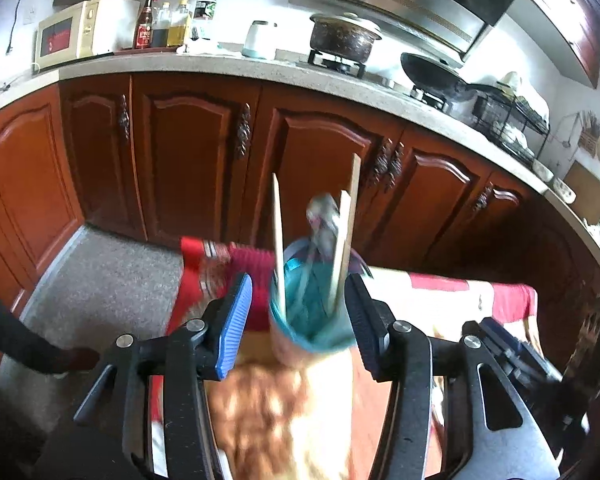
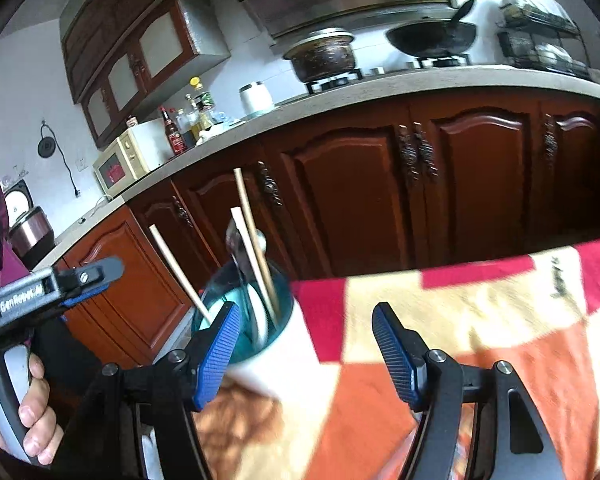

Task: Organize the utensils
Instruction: 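Move both open tools back down to the remaining utensils, then grasp a steel fork with the left tool while the right tool grasps a thin skewer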

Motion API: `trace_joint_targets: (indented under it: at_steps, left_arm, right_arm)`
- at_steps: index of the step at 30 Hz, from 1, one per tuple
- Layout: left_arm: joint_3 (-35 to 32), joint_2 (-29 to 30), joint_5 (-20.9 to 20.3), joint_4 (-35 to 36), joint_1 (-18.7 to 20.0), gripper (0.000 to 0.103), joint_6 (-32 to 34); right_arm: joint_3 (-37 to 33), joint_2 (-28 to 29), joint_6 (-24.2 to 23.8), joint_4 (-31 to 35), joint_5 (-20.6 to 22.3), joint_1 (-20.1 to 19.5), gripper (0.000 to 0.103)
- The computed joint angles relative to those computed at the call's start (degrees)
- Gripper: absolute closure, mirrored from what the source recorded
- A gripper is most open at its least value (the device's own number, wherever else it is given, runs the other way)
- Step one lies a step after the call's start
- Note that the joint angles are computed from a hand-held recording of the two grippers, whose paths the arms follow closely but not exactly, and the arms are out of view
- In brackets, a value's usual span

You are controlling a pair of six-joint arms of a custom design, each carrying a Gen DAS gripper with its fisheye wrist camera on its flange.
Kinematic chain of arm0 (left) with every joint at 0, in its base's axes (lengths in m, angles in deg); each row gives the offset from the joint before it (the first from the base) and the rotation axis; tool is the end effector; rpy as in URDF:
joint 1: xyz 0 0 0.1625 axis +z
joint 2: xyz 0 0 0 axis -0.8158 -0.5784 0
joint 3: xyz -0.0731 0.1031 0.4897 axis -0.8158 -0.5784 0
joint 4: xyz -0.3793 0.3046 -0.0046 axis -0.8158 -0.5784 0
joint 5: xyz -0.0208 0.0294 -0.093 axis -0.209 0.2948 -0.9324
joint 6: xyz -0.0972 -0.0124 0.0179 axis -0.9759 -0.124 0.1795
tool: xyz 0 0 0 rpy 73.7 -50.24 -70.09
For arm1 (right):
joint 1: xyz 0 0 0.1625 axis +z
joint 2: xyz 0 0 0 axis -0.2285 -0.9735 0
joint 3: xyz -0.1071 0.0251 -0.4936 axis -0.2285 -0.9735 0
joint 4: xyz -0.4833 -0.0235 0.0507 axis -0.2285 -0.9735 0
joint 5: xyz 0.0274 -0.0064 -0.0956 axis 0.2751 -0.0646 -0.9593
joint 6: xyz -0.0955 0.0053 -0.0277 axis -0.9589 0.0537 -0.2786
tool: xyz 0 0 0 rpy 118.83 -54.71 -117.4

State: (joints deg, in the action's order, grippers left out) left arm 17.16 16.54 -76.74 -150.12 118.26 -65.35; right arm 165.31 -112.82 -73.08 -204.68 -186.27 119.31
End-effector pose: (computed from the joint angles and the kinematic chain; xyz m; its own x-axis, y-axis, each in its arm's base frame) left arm -0.1614 -0.7776 0.3571 -0.8516 -0.0774 -0.5184 0.3698 0.6121 -0.6990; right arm 0.3442 -0.8102 0.1218 -0.8734 -0.2784 0.3996 -0.4817 0.6146 -0.6247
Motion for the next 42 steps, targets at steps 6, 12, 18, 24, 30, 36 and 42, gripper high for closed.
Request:
trace_joint_targets:
  at_steps: [6, 12, 18, 24, 30, 36, 42]
  left_arm:
    - [8.64, -3.36, 1.0, 0.36, -3.86, 0.049, -4.54]
    - [13.57, -4.9, 0.61, 2.18, -6.34, 0.049, -7.69]
    - [14.99, -4.89, -1.5, 5.55, -6.98, 0.049, -10.54]
    - [12.28, -1.92, -2.93, 8.69, -5.47, 0.049, -11.26]
    - [6.56, 3.4, -4.4, 13.34, -2.95, 0.049, -11.29]
    - [-1.26, 9.06, -7.6, 18.52, -0.66, 0.049, -11.04]
    - [-9.98, 14.68, -10.42, 24.57, 1.59, 0.049, -11.59]
  right_arm:
    - [11.43, -8.96, 0.59, -2.5, -2.77, -0.18, 0.037]
    - [19.62, -16.24, 3.92, -0.7, -4.35, -1.4, 0.048]
    - [22.94, -20.11, 5.71, 4.48, -4.96, -2.73, 0.053]
    - [20.79, -19.15, 6.67, 9.47, -2.27, -5.38, 0.059]
    - [14.5, -15.43, 8.0, 16.86, 0.11, -8.69, 0.062]
    - [7.17, -10.9, 9.0, 23.19, 0.71, -10.6, 0.065]
    - [0.27, -6.63, 10.71, 29.41, 0.75, -11.62, 0.071]
